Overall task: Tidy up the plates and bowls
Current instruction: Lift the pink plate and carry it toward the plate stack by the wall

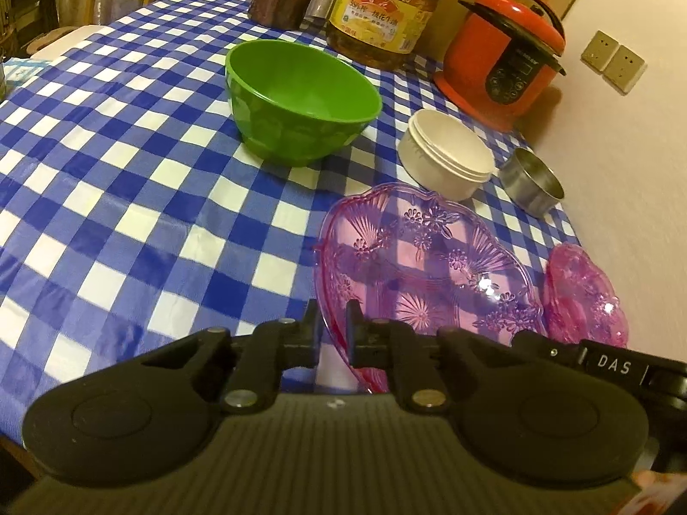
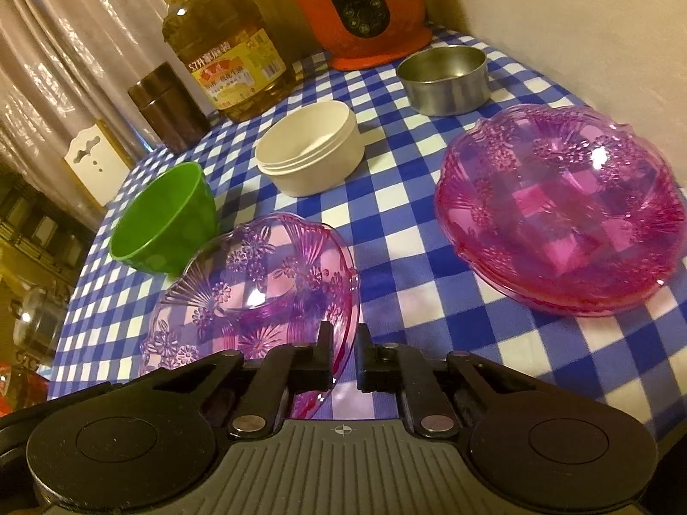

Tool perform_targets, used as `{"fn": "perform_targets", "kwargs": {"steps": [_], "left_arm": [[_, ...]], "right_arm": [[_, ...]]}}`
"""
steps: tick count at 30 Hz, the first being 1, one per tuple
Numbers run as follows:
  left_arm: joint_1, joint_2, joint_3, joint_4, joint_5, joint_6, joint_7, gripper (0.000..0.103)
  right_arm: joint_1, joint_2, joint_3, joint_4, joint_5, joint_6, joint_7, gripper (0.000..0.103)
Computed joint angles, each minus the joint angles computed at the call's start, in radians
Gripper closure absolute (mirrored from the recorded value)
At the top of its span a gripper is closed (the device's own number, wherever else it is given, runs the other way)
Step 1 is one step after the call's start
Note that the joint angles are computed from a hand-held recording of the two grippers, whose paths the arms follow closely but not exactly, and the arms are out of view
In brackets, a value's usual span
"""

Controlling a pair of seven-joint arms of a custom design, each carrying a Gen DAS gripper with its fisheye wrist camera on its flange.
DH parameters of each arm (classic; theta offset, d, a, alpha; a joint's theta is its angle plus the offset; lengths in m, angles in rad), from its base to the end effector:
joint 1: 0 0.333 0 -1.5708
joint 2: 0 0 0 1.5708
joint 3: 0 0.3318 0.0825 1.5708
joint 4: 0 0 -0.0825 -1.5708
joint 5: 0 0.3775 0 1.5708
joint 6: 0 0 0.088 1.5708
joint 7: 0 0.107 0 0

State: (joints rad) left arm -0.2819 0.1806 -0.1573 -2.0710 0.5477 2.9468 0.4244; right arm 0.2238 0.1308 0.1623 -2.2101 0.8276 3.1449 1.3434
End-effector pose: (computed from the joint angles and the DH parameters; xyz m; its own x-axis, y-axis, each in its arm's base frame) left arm 0.5449 -0.2887 0.4401 0.0949 -0.9358 0.3394 -0.7693 -0.2854 -0.5716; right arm 0.5549 0.1526 0.4158 -0.0579 -0.9043 -0.4229 -0.7461 0.3207 -0.5835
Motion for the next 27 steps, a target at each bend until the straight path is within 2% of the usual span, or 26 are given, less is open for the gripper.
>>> {"fn": "perform_targets", "kwargs": {"steps": [5, 10, 14, 17, 22, 23, 27], "left_arm": [[-0.013, -0.041, -0.01, -0.031, 0.016, 0.003, -0.019, 0.093], [-0.022, -0.067, -0.026, -0.04, 0.041, 0.001, -0.038, 0.093], [-0.028, -0.079, -0.043, -0.033, 0.048, -0.002, -0.032, 0.093], [-0.037, -0.077, -0.053, -0.016, 0.054, -0.007, -0.025, 0.093], [-0.054, -0.064, -0.066, 0.022, 0.047, -0.011, -0.001, 0.093], [-0.057, -0.059, -0.071, 0.03, 0.038, -0.009, 0.014, 0.093], [-0.077, -0.036, -0.08, 0.072, 0.017, -0.015, 0.055, 0.093]], "right_arm": [[0.006, -0.059, -0.004, -0.055, 0.035, 0.012, -0.022, 0.093], [0.042, -0.13, -0.041, -0.124, 0.04, 0.035, -0.026, 0.093], [0.051, -0.186, -0.067, -0.19, -0.081, 0.061, 0.085, 0.093], [0.029, -0.231, -0.065, -0.239, -0.171, 0.078, 0.174, 0.093], [0.168, -0.288, -0.223, -0.276, -0.113, 0.087, 0.118, 0.093], [0.157, -0.302, -0.221, -0.289, -0.13, 0.089, 0.133, 0.093], [0.038, -0.343, -0.143, -0.325, -0.213, 0.088, 0.217, 0.093]]}}
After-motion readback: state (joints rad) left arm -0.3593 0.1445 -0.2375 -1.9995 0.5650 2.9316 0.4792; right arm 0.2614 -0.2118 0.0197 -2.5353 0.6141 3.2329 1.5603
